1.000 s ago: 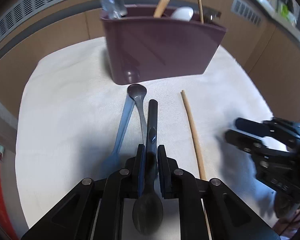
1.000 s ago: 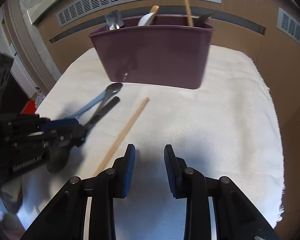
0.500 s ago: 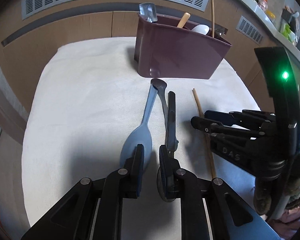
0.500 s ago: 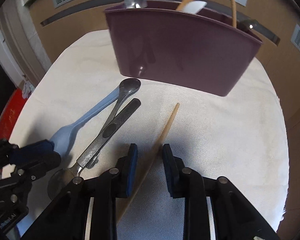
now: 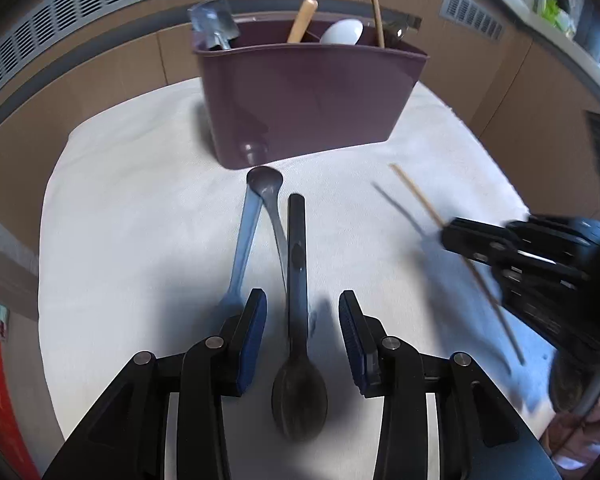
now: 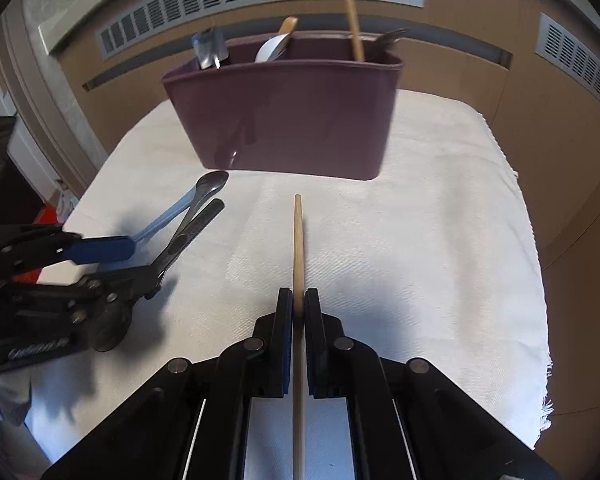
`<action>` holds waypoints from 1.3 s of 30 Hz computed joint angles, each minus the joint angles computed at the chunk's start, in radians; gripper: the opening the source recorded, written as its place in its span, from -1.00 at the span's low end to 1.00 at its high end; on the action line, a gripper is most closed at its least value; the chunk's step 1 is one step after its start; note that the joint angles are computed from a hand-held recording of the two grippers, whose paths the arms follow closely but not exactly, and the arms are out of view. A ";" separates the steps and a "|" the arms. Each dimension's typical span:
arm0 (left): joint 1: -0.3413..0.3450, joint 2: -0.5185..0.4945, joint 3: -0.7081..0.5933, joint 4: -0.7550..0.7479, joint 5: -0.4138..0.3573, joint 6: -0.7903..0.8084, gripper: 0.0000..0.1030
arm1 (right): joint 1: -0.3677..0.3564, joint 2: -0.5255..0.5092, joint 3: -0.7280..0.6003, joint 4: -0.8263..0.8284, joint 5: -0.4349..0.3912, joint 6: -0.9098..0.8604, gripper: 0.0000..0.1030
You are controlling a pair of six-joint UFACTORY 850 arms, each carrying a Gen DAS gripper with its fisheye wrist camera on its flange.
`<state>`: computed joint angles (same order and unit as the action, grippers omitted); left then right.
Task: Organize utensils
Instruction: 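Grasp the dark spoon with the left tool while the right tool grasps the second chopstick, then lift the dark spoon and chopstick over the caddy and release them inside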
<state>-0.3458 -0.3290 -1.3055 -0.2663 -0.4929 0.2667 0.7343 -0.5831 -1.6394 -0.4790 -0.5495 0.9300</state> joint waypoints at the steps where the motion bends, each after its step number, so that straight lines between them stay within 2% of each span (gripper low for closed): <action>1: -0.008 -0.020 -0.027 0.032 -0.018 -0.023 -0.25 | -0.004 0.015 0.023 -0.014 0.018 0.015 -0.91; 7: -0.062 -0.140 -0.178 0.319 -0.154 -0.230 -0.27 | -0.022 0.062 0.098 -0.014 0.107 0.035 -0.91; 9: -0.064 -0.161 -0.212 0.319 -0.191 -0.232 -0.31 | -0.026 0.072 0.116 -0.007 0.134 0.035 -0.91; 10: -0.065 -0.168 -0.226 0.314 -0.210 -0.229 -0.48 | -0.029 0.076 0.125 -0.005 0.148 0.038 -0.91; 12: -0.067 -0.172 -0.234 0.308 -0.218 -0.228 -0.57 | -0.034 0.082 0.136 0.007 0.167 0.035 -0.91; 16: -0.058 -0.129 -0.164 0.264 -0.111 -0.237 -0.75 | -0.038 0.090 0.152 -0.006 0.204 0.066 -0.91; 22: -0.045 0.002 0.002 0.123 0.095 -0.242 -0.76 | -0.027 0.110 0.168 -0.070 0.219 0.126 -0.91; 29: -0.038 0.192 0.171 -0.280 0.333 0.054 -0.78 | 0.006 0.151 0.182 -0.293 0.199 0.325 -0.91; 32: -0.035 0.233 0.188 -0.554 0.360 0.310 -0.78 | 0.024 0.177 0.192 -0.414 0.185 0.430 -0.91; 34: -0.034 0.238 0.186 -0.617 0.373 0.374 -0.78 | 0.038 0.184 0.187 -0.471 0.158 0.465 -0.91; 36: -0.035 0.224 0.163 -0.513 0.356 0.271 -0.77 | 0.041 0.185 0.180 -0.456 0.140 0.448 -0.91; 39: -0.026 0.165 0.100 -0.265 0.239 0.056 -0.74 | 0.031 0.186 0.179 -0.393 0.138 0.396 -0.91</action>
<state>-0.3714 -0.1645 -1.2050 -0.5316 -0.2543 0.3224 0.7652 -0.3974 -1.4601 -0.8718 -0.4118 1.3256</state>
